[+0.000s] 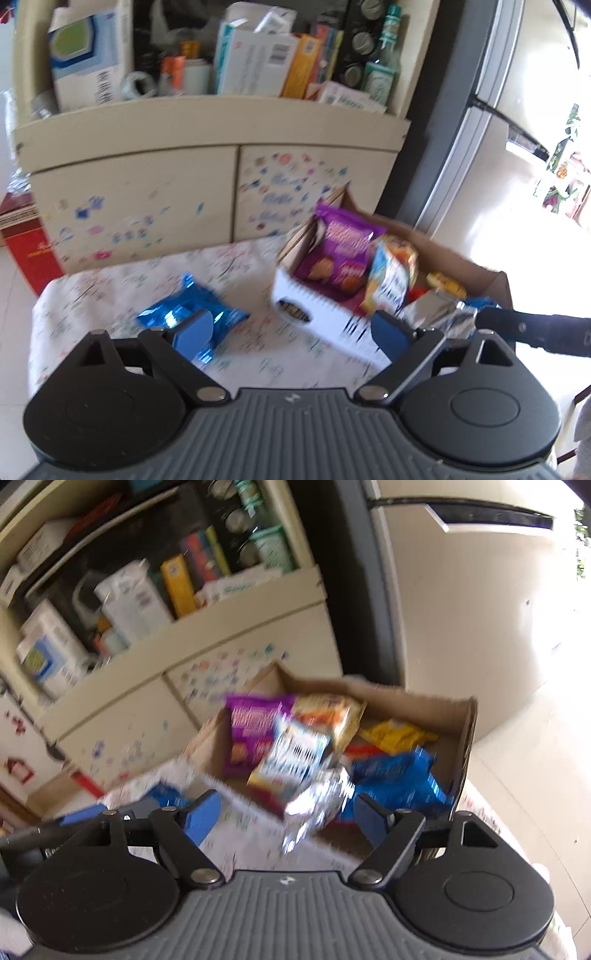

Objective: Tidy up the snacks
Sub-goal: 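Withdraw both tools from the box toward the yellow and green packets, then position the left tool over the yellow waffle packet while the right tool moves over the green packet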

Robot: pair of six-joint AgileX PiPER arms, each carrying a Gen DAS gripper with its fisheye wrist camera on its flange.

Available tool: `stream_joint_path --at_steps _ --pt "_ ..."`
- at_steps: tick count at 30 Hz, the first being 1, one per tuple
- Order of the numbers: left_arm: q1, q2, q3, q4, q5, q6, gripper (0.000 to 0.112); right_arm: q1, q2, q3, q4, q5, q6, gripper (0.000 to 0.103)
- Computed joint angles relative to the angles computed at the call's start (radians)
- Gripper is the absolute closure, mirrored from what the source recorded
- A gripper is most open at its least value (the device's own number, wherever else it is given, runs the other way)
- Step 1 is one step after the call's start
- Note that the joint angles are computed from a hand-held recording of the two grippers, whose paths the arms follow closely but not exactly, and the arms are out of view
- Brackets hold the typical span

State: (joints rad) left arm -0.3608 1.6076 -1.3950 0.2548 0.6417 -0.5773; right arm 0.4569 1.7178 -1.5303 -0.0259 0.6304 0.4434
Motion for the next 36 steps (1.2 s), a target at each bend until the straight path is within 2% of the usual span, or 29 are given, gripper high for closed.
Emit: stream_joint_path --at_steps 5,15,26,36 --pt "0.034 -0.100 0.122 -0.015 0.012 0.036 0.020 0.032 -0.046 0.073 0.024 0.002 -0.055 0.017" --pt "0.124 -0.233 0.294 -0.046 0.034 0.057 0.020 0.060 -0.096 0.195 0.054 0.005 -0.041 0.017" --pt "0.167 -0.180 0.365 -0.057 0.051 0.072 0.019 0.012 -0.068 0.255 0.267 0.024 -0.067 0.015" --pt "0.182 -0.133 0.389 -0.064 0.036 0.096 0.019 0.075 0.017 0.197 0.147 0.057 0.034 0.014"
